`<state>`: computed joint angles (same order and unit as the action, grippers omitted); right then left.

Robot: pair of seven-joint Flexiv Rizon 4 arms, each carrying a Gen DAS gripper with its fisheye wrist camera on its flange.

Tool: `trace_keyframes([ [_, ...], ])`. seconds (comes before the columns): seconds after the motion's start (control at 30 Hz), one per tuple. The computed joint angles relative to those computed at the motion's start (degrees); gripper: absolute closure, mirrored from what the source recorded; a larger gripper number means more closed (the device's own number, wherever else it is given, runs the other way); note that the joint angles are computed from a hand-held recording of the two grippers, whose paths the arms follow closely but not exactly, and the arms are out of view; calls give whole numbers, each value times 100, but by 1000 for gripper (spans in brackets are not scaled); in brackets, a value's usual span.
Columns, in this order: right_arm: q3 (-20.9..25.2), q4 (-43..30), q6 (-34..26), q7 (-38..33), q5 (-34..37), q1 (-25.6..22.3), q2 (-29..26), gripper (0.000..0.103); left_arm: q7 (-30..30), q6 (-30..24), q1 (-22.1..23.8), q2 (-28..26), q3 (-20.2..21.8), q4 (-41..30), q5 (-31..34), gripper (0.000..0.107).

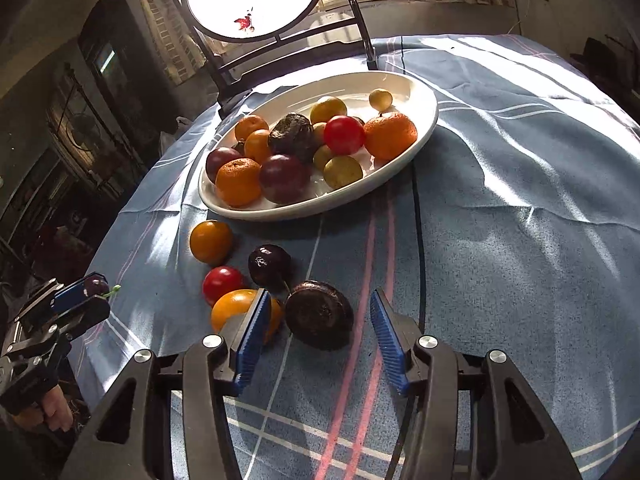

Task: Organize fruits
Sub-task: 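Grasp a red plum with the left tool while the right tool grasps a dark passion fruit, then lower the red plum and passion fruit onto the plate, opening both tools, then grasp an orange with the left tool while the right tool grasps an orange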

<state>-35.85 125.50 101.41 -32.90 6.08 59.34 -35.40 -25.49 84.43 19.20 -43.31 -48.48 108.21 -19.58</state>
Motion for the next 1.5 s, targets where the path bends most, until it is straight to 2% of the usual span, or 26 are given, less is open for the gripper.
trace_keyframes([
  [0.03,138,-42,-69,4,-30,-132,31,53,-8,-19,29,-3,-23,5,-15,77],
  [0.13,122,-39,-173,-40,-170,-107,61,67,-36,-45,35,-20,-2,-5,-45,77],
  [0.23,-373,80,-223,69,-210,379,-17,67,-67,-80,3,-43,31,-41,-96,77],
  [0.33,-951,280,3,79,-40,937,-109,67,-67,-54,23,-93,-43,-84,-133,77],
  [0.43,-1381,318,111,-167,160,1213,-90,67,-107,-222,-168,-111,69,-365,-194,77],
  [0.5,-1565,220,60,-303,220,1204,-29,67,-111,-328,-440,-137,231,-694,-281,77],
  [0.63,-1564,-178,14,-517,172,788,38,67,-245,-698,-1370,-284,947,-1708,-467,77],
  [0.8,-781,-940,-314,-487,-204,-390,37,67,-983,-1485,-2727,-855,2288,-3429,-604,77],
  [0.83,-562,-1086,-337,-436,-295,-655,9,66,-1134,-1546,-2937,-998,2515,-3728,-605,73],
  [0.87,-441,-1194,-346,-378,-374,-822,-37,66,-1223,-1566,-3068,-1129,2645,-3964,-612,59],
  [0.9,-458,-1269,-405,-321,-459,-865,-103,63,-1282,-1482,-3180,-1223,2765,-4111,-583,51],
  [0.93,-604,-1297,-499,-239,-535,-780,-179,55,-1367,-1358,-3274,-1270,2896,-4180,-534,44],
  [0.97,-777,-1255,-479,-141,-571,-653,-242,54,-1399,-1341,-3275,-1270,2915,-4168,-521,44],
  [1.07,-761,-992,-129,-139,-506,-536,-159,54,-1144,-1249,-2970,-1046,2587,-3664,-627,44],
  [1.2,-1197,-364,134,-391,-165,298,-86,54,-538,-928,-2476,-640,2194,-2656,-691,42],
  [1.27,-1111,-122,227,-554,16,529,10,54,-336,-747,-2298,-486,2129,-2220,-689,42],
  [1.37,-607,35,242,-802,94,538,137,54,-173,-630,-2030,-317,2030,-1717,-735,42],
  [1.4,-578,36,165,-867,90,620,100,53,-102,-564,-1910,-284,1937,-1564,-771,42],
  [1.47,-596,11,46,-935,50,796,-34,44,-87,-506,-1802,-225,1909,-1370,-801,41],
  [1.5,-631,-10,7,-950,26,881,-107,43,-98,-526,-1769,-199,1920,-1299,-806,41],
])
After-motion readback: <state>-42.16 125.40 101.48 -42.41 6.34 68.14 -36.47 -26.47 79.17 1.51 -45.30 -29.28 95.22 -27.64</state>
